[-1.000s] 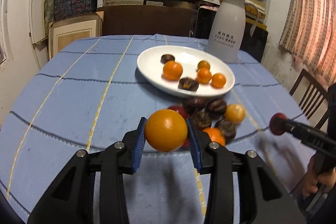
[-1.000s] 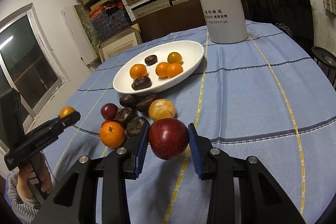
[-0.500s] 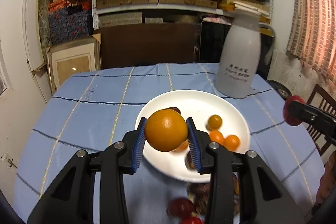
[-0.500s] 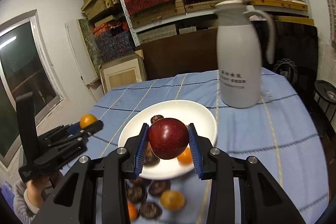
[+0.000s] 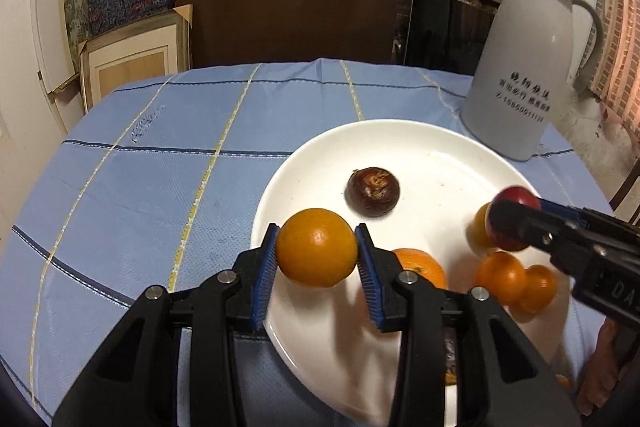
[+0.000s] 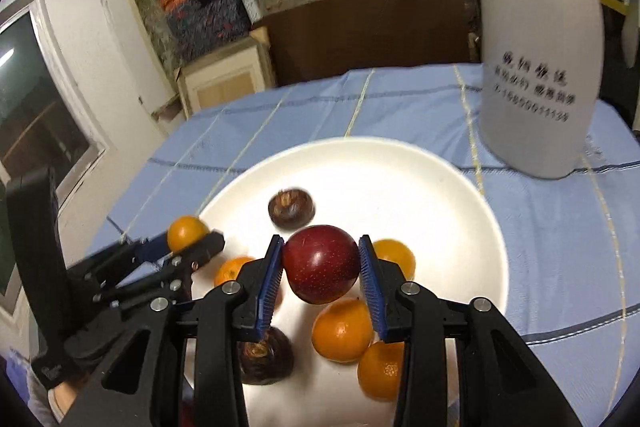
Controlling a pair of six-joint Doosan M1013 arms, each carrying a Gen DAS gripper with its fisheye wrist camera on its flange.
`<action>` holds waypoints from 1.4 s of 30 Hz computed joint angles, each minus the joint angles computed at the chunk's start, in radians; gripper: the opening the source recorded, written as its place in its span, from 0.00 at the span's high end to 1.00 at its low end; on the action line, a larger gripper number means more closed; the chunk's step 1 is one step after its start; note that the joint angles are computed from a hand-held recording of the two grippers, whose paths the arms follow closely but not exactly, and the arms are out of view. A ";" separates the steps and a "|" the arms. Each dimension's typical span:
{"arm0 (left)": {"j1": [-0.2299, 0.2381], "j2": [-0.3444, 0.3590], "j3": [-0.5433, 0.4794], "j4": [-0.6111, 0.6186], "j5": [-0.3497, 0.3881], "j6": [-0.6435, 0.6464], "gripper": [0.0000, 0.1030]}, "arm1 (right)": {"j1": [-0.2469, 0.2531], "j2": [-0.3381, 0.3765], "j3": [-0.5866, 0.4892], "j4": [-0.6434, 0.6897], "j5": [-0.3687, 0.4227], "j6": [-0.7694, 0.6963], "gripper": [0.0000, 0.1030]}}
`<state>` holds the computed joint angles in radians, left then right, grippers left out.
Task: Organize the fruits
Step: 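Carry the orange and red plum over the plate and open both tools, then move both open tools back toward the loose fruits beside the plate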
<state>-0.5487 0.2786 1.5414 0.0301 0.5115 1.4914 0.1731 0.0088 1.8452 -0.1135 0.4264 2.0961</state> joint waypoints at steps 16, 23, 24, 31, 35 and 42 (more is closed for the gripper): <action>-0.054 -0.144 0.157 0.425 -0.109 -0.386 0.16 | 0.040 -0.116 0.056 -0.204 -0.033 0.210 0.43; -0.111 -0.269 0.311 0.683 -0.150 -0.668 0.05 | 0.113 -0.203 0.157 -0.473 0.029 0.454 0.25; -0.123 -0.288 0.334 0.748 -0.152 -0.729 0.05 | 0.119 -0.219 0.182 -0.514 0.026 0.506 0.24; -0.158 -0.337 0.395 0.933 -0.144 -0.918 0.05 | 0.099 -0.271 0.278 -0.486 0.016 0.595 0.23; -0.178 -0.336 0.397 1.049 -0.105 -0.996 0.05 | 0.110 -0.266 0.274 -0.489 0.019 0.580 0.21; -0.172 -0.338 0.394 0.998 -0.119 -0.963 0.05 | 0.148 -0.247 0.262 -0.504 0.043 0.524 0.21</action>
